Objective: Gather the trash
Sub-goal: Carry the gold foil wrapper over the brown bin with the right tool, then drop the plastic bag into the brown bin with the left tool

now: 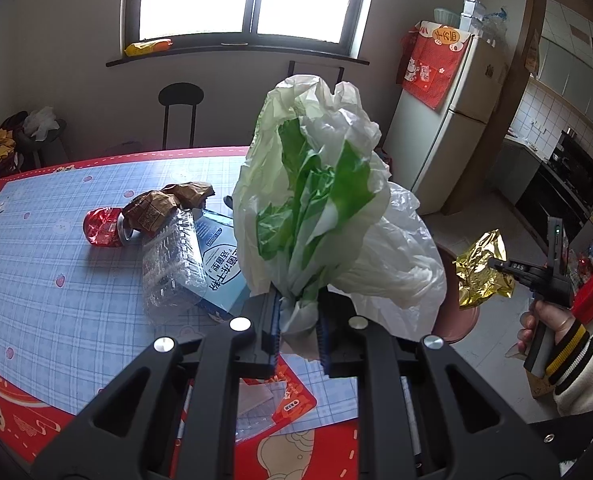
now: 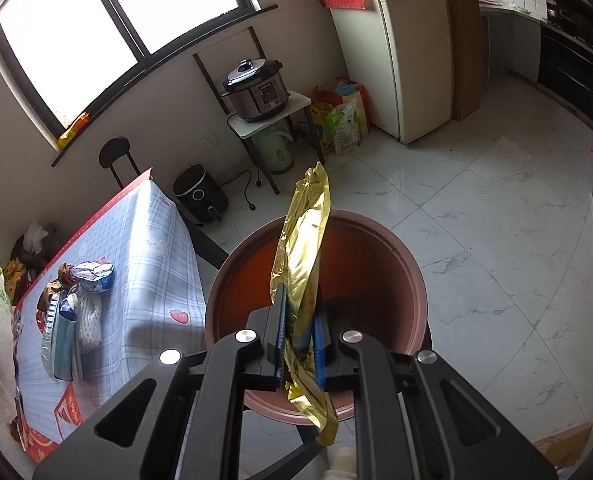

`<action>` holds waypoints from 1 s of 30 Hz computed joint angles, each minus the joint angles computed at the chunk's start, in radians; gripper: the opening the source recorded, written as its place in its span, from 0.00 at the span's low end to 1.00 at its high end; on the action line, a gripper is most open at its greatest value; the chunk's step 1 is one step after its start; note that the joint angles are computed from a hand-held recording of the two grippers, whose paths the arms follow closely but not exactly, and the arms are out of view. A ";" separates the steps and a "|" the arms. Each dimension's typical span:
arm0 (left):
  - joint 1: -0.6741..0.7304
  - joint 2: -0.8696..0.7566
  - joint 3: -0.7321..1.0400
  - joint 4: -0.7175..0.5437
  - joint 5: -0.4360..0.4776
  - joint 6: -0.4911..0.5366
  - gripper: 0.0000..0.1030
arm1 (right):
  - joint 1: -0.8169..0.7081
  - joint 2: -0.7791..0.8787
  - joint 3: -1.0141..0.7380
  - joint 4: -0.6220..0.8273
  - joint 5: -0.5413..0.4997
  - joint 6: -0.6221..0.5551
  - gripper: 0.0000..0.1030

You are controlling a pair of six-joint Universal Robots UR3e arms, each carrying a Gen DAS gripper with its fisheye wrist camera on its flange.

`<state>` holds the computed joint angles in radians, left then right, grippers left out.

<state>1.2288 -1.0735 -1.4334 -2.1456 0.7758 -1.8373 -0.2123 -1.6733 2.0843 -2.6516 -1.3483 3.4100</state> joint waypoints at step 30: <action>-0.993 -0.386 -0.096 0.862 0.306 -0.712 0.19 | -0.469 -0.728 0.206 0.565 0.121 -0.309 0.95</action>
<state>0.2356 -1.4598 -1.5294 -1.2839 1.0822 -2.5495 -0.6812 -2.4010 2.2908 -2.0865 -1.2275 3.1011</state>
